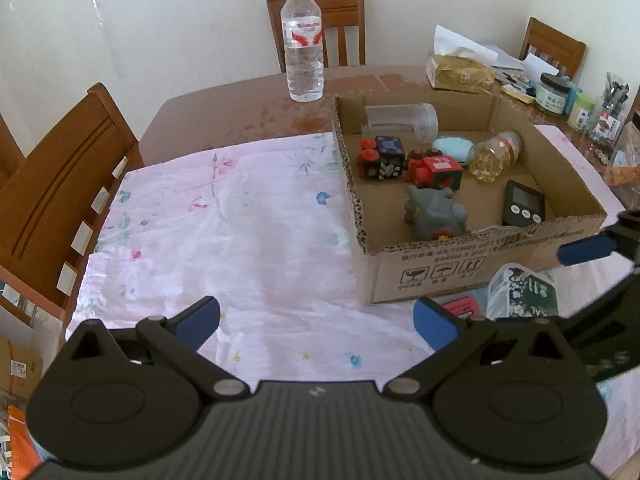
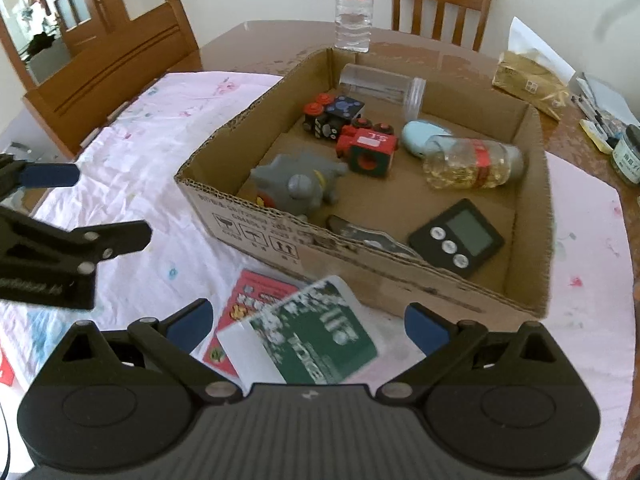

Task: Organize rigid objects
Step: 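Move left gripper to the red card pack while right gripper reaches the MEDICAL box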

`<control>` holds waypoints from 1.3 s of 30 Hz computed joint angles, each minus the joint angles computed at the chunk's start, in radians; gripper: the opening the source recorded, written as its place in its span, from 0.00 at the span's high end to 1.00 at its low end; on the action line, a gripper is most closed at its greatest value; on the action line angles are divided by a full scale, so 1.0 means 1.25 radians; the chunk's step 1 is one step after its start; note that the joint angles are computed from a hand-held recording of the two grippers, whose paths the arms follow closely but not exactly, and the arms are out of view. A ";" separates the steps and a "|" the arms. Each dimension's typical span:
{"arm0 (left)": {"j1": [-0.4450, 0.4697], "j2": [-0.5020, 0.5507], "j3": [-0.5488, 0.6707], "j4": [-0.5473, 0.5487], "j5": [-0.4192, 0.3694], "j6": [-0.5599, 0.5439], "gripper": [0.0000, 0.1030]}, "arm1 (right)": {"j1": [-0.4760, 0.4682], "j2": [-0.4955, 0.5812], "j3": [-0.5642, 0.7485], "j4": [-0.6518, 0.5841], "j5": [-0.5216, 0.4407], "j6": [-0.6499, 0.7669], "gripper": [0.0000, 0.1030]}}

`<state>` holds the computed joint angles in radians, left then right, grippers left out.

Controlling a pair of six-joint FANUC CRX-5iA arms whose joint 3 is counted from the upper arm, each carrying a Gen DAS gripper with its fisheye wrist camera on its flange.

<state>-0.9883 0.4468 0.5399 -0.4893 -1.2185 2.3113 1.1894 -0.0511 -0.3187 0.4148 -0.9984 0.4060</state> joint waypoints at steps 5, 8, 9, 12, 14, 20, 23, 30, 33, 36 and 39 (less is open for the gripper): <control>0.010 -0.018 -0.030 0.012 0.017 -0.015 0.01 | -0.005 0.045 0.027 -0.004 -0.048 -0.049 0.00; 0.015 -0.024 -0.043 0.020 0.027 -0.021 0.01 | -0.006 0.039 0.021 -0.013 -0.067 -0.058 0.00; 0.017 -0.024 -0.046 0.024 0.031 -0.024 0.01 | -0.005 0.034 0.016 -0.014 -0.073 -0.061 0.00; 0.024 -0.022 -0.050 0.042 0.043 -0.041 0.01 | -0.002 0.023 0.004 -0.016 -0.097 -0.075 0.00; 0.027 -0.014 -0.045 0.056 0.051 -0.059 0.01 | -0.005 0.009 -0.010 -0.027 -0.100 -0.092 0.00; 0.028 0.015 -0.020 0.100 0.070 -0.115 0.01 | 0.000 -0.019 -0.046 -0.039 -0.131 -0.127 0.00; 0.028 0.034 -0.003 0.128 0.074 -0.139 0.01 | 0.008 -0.037 -0.070 -0.037 -0.143 -0.144 0.00; 0.022 0.100 0.058 0.188 0.069 -0.190 0.01 | 0.018 -0.077 -0.125 -0.031 -0.173 -0.156 0.00; 0.017 0.130 0.084 0.203 0.070 -0.189 0.01 | 0.012 -0.103 -0.150 -0.038 -0.147 -0.158 0.00; 0.012 0.157 0.108 0.210 0.062 -0.185 0.01 | 0.003 -0.115 -0.160 -0.045 -0.130 -0.153 0.00; 0.002 0.185 0.143 0.187 0.026 -0.170 0.01 | 0.004 -0.117 -0.162 -0.043 -0.127 -0.145 0.00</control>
<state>-0.9856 0.6778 0.7189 -0.2557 -1.1860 2.0993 1.1946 -0.1970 -0.5210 0.3609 -1.1576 0.2241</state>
